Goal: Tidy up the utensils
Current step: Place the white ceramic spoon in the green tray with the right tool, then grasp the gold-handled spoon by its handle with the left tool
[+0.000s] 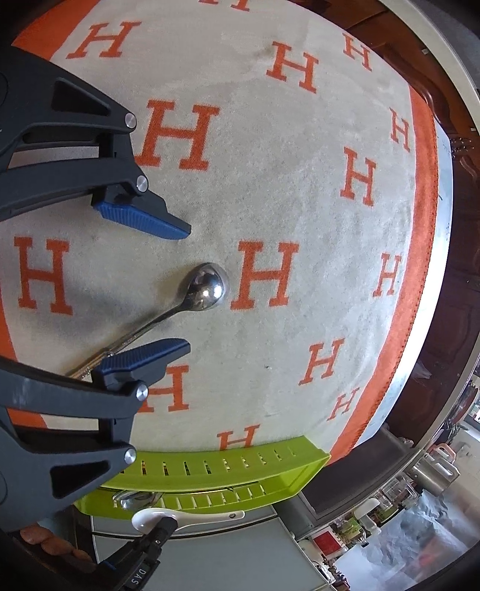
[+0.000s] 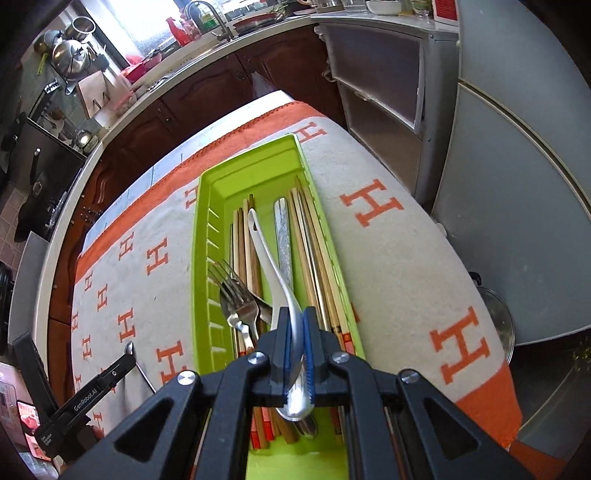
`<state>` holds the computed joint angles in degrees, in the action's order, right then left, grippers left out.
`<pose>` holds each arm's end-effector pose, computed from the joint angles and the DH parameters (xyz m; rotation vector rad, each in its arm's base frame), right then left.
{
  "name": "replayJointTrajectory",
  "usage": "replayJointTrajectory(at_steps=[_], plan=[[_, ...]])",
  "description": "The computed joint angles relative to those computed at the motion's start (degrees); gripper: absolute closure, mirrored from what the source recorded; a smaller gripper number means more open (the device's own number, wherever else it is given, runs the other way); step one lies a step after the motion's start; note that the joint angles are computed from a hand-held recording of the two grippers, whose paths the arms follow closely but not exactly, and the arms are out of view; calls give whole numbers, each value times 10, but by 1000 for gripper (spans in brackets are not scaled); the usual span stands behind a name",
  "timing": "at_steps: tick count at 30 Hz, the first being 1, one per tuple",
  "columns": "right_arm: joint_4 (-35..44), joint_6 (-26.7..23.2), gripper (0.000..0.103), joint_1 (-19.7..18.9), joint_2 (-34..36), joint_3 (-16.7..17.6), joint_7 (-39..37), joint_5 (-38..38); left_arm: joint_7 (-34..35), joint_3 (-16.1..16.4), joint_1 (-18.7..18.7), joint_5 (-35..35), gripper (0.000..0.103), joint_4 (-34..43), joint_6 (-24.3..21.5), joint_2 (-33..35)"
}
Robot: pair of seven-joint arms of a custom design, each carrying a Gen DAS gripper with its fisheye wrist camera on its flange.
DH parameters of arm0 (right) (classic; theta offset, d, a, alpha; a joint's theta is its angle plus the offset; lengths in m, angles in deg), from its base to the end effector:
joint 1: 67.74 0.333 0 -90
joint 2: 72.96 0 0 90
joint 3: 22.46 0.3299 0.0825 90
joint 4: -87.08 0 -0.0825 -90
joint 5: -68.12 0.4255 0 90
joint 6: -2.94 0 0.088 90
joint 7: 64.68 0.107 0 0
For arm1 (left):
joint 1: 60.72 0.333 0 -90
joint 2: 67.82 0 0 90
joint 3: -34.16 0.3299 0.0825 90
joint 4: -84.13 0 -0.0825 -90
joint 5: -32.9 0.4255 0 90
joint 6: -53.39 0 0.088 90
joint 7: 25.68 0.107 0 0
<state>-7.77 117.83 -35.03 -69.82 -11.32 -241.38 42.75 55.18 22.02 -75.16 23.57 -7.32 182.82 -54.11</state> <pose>0.4881 0.4289 0.6098 -1.0877 2.4550 -0.3627 0.6430 -0.3101 0.5449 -1.9075 2.3602 -0.7233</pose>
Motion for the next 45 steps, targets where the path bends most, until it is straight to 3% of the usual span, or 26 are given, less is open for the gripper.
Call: replayJointTrajectory(at_steps=[16,21,32,35,39,45], plan=[[37,19,93,-10,47,-20,-63,18,-13,4,-21,63,50,-5,60,11],[46,12,93,6,43,-16,-55,-28,0,2,-19,60,58,-15,72,7],[98,122,93,37,88,-8,-128,-41,28,-3,-14,35,60,-28,67,-4],[101,146,93,45,98,-15,-126,-36,22,-1,-17,43,65,-31,74,-5],[82,173,93,47,94,-20,-116,-25,3,6,-30,89,77,-40,95,-6],[50,193,93,46,79,-22,-92,-26,-25,12,-49,172,82,-58,136,-8]])
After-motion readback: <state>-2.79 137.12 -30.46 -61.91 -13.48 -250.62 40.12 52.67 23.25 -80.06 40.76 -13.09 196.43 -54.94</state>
